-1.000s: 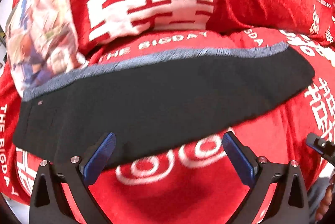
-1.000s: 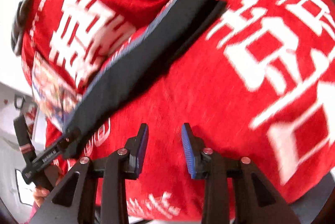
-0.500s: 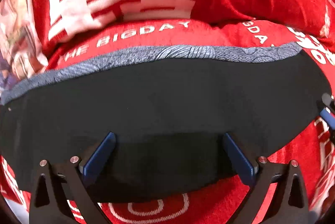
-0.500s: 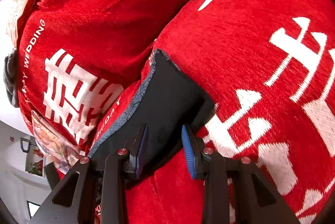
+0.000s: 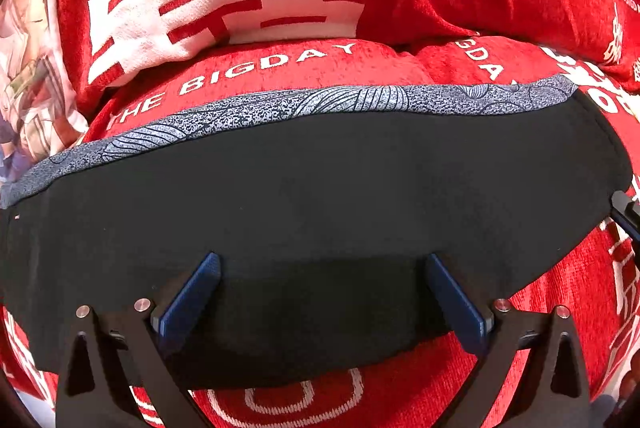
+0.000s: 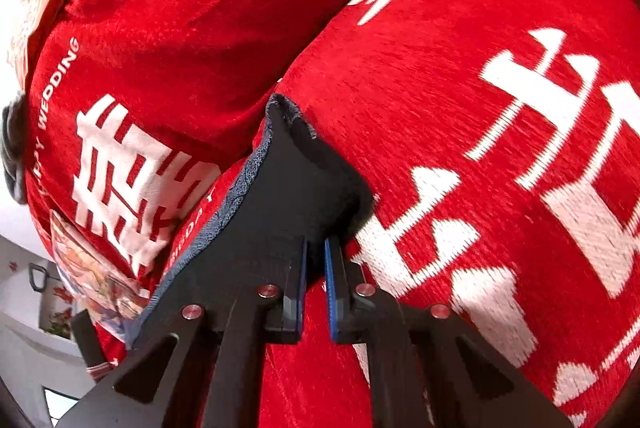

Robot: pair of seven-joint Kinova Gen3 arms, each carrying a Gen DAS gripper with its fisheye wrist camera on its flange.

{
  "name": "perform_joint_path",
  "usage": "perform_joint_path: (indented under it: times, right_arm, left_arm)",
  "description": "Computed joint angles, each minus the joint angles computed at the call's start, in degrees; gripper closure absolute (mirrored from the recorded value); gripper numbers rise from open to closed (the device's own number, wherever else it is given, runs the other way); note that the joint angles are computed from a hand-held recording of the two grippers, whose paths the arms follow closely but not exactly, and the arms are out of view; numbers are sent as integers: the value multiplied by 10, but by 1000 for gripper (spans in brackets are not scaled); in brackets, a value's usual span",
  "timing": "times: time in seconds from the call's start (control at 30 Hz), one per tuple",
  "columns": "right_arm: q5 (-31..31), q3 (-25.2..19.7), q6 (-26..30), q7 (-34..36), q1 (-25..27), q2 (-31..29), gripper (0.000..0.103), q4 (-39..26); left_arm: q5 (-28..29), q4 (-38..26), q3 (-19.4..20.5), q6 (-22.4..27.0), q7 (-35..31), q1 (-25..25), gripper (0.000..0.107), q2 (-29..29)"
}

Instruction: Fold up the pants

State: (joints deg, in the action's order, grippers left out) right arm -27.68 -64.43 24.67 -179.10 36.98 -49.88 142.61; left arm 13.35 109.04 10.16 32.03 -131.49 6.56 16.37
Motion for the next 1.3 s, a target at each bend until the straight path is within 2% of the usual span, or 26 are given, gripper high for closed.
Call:
perform_joint_path:
  times: [0.13,0.23,0.43,0.83,1.1,1.23,1.3]
  right_arm:
    - [-4,16,14,-6,-27,-10,83,-3]
    - [-25,7,1,-18,-43,-17,75,4]
    - [-50,-14,-25,-27,-45,-19,74,10]
    - [-30,-13,-36,-16,-17,9,61,7]
    - [-10,-49,-94,-5,42,54,58,10]
    - [6,-58,-131,-9,45,22,58,17]
    - [9,-61,-126,2,52,42,58,13]
  left_arm:
    - [1,0,0,0,-1,-1,5,0]
    - [0,-1,0,1,-1,0,5,0]
    - [0,-1,0,0,0,0,5,1]
    - [0,-2,0,1,-1,0,5,1]
    - [1,-1,0,1,-1,-1,5,1]
    - [1,-1,0,0,-1,0,5,1]
    - [1,-1,0,0,-3,-1,5,0]
